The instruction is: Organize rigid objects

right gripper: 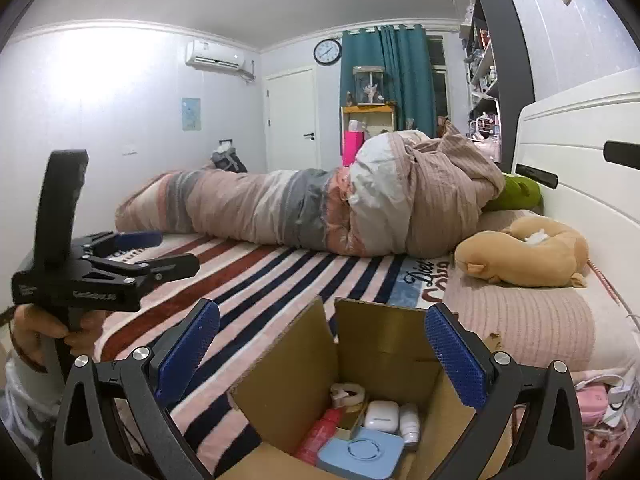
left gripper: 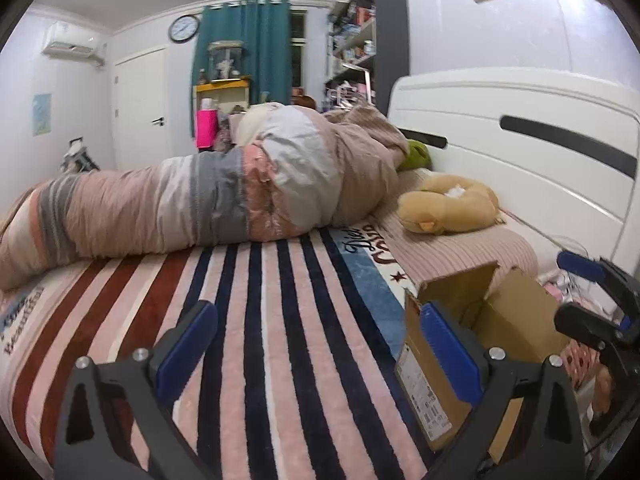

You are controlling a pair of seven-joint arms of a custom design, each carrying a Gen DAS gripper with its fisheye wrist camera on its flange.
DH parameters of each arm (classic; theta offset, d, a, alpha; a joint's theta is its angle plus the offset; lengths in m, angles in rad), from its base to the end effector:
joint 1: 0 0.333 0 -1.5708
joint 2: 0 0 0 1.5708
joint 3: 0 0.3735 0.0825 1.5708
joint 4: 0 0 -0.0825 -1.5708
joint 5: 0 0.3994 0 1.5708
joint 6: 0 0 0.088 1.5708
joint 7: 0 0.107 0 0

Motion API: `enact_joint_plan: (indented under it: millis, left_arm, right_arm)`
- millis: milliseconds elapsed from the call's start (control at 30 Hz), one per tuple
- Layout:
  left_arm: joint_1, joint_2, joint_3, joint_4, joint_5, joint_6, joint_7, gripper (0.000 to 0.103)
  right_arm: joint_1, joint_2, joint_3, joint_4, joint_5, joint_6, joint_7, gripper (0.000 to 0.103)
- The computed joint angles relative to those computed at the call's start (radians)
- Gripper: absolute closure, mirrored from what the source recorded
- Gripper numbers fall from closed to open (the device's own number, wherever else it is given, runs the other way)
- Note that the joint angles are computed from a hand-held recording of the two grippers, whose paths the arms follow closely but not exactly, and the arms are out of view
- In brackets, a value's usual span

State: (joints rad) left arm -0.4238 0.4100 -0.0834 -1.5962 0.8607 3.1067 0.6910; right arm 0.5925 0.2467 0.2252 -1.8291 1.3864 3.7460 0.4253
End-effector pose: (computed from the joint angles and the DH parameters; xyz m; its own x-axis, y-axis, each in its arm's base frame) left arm 0.6258 -0.4065 0.5553 -0.4508 -0.8918 0.0389 -0.4102 0.1682 -0.8964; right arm 0.5201 0.3396 0.5531 0.1873 -0.9818 -0.0321 -0.3323 -0.0326 -0.9426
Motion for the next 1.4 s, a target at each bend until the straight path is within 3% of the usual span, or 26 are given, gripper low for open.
enact_joint_plan:
  millis: [167,500,833,1400]
  left_arm:
    - [-0.039,0.006,0.058,0.007,0.044,-0.017,-0.073,0.002]
    - [-0.023,0.025,0.038,0.023,0.071,-0.042,-0.104,0.002]
    - [-0.033,0.022,0.057,0.02,0.125,-0.039,-0.168,0.002]
    - [-0.021,0.019,0.045,0.018,0.131,-0.04,-0.169,0.002]
  right_arm:
    - [-0.001,0.007,-0.002,-0.004,-0.006,-0.007,0.023,0.0]
    - [-0.002,0.015,0.002,0.008,0.023,-0.006,0.002,0.0]
    - [-0.001,0.019,0.004,0.004,0.017,-0.004,0.012,0.0]
    - [-0.002,0.02,0.002,0.003,0.01,-0.012,0.016,0.0]
